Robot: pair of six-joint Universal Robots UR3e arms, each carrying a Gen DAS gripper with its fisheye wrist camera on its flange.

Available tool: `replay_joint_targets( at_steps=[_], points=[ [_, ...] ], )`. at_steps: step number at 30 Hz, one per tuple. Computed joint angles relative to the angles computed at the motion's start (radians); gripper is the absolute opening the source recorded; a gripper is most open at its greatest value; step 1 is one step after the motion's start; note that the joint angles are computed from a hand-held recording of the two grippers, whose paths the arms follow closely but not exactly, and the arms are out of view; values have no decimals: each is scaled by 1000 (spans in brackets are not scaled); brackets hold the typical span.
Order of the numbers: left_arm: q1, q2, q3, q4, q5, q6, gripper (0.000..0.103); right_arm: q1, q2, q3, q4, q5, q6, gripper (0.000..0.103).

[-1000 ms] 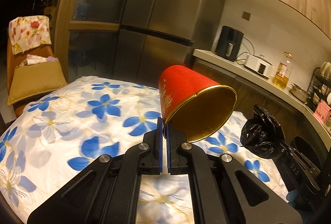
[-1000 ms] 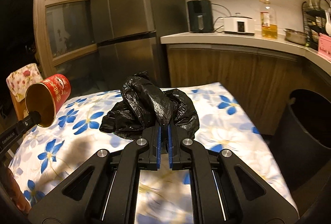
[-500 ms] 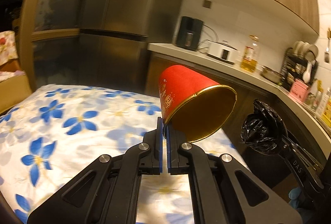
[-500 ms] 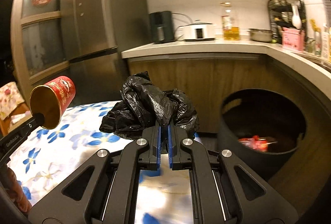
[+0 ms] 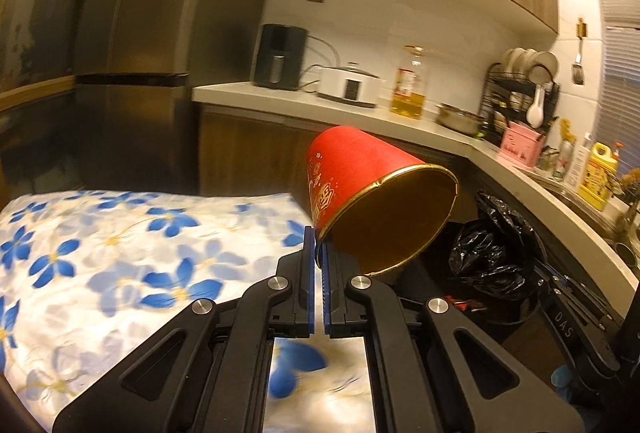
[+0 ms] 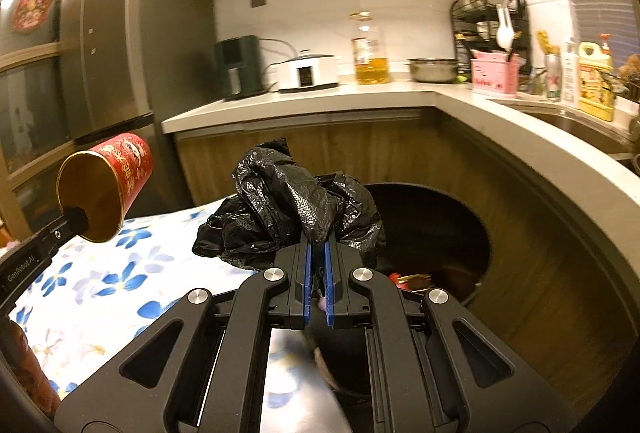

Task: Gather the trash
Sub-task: 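Carry the red cup and black bag over the black bin and open both tools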

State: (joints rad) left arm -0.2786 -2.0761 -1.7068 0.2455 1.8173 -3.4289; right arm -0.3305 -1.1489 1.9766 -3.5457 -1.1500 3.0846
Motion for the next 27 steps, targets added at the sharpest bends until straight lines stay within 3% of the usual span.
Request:
replay_joint_targets(
  at_steps=[13, 27],
  points=[
    [-111, -269, 507, -225, -27, 64, 2, -128, 23, -63, 20, 5, 19, 5],
    [-150, -402, 757, -337, -46, 89, 2, -179, 41, -105, 37, 15, 32, 5]
  ],
)
